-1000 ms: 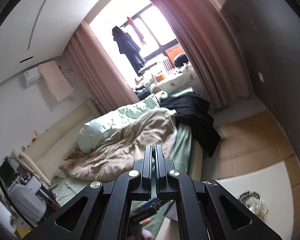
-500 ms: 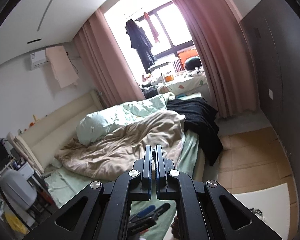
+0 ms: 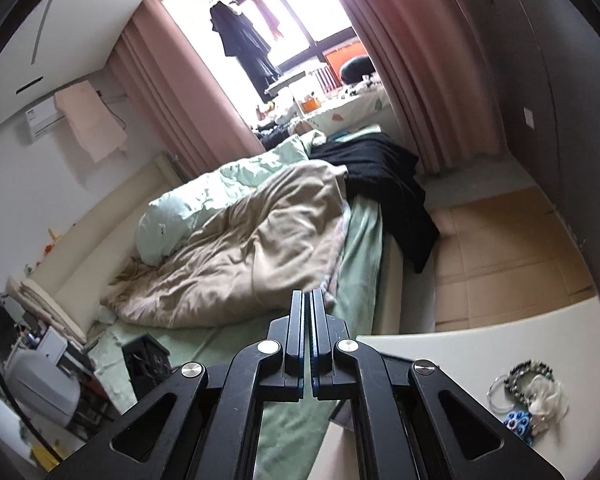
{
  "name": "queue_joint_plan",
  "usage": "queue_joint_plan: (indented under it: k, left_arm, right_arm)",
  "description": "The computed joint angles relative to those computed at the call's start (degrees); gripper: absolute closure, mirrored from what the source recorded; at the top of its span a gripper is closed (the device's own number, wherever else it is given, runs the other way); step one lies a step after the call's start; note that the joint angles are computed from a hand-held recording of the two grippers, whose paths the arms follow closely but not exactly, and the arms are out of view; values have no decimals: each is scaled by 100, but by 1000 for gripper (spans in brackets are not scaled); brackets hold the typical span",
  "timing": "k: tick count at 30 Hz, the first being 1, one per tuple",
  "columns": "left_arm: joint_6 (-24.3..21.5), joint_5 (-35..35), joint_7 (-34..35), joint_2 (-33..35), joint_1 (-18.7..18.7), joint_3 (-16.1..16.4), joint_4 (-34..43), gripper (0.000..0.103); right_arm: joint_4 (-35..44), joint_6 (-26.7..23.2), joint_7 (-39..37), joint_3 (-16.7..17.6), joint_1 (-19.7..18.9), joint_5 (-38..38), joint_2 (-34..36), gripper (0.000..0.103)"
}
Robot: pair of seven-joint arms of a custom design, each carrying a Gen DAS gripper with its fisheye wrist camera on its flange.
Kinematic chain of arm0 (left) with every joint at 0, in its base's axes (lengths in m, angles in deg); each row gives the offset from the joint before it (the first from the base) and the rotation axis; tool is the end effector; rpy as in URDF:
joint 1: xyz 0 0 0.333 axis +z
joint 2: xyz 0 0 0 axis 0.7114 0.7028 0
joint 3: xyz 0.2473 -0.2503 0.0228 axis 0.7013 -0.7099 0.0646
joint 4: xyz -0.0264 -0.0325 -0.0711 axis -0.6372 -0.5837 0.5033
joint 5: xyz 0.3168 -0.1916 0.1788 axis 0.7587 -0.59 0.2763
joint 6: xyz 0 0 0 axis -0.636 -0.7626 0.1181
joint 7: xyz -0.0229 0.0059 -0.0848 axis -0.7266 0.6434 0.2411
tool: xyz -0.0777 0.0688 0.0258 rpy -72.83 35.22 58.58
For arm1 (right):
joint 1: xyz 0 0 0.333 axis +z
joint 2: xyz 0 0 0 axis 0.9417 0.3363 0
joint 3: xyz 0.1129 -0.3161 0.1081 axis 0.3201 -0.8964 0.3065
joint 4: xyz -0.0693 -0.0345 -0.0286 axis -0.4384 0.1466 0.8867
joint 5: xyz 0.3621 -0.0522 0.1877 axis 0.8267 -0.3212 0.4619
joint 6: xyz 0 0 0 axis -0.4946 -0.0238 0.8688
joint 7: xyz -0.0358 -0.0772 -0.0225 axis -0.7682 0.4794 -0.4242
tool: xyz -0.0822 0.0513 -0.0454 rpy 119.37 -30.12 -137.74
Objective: Organize jewelry
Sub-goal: 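Move the left tool to the blue flower keychain and grasp it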
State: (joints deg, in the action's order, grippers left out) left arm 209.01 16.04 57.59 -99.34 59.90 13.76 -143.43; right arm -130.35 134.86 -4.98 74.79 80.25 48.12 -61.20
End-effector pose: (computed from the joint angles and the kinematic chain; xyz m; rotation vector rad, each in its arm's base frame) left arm 0.5255 -0.0871 0.5944 -2.2462 0.8386 -1.3563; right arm 0.6543 0.2123 0.6784 -1.8473 0.9020 0.1091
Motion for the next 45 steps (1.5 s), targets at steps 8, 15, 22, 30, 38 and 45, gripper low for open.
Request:
queue_joint_plan:
  k: [8, 15, 22, 30, 38, 45]
  left_arm:
    - [-164, 30, 115, 126, -194, 92, 129, 9]
    - [-488, -204, 663, 286, -706, 364, 306, 9]
    - [-553, -361, 1035, 571, -1086, 477, 558, 9]
    - [-696, -440, 1506, 999, -1546, 542, 994, 10]
    - [-975, -1182, 2750, 1671, -2133, 599, 1593, 17]
    - [-1542, -2108, 3930, 2272, -2431, 506, 2065, 31]
  right_arm:
    - [-44, -271, 56, -70, -48, -245, 22, 96]
    - [-332, 83, 489, -225, -148, -686, 68, 36]
    - [-495, 190, 1410, -440, -480, -1178, 241, 36]
    - [-669, 305, 2126, -554, -724, -1725, 297, 36]
    - [-489, 230, 2298, -560, -828, -2122, 450, 36]
    - [-73, -84, 2539, -568, -994, -2219, 781, 36]
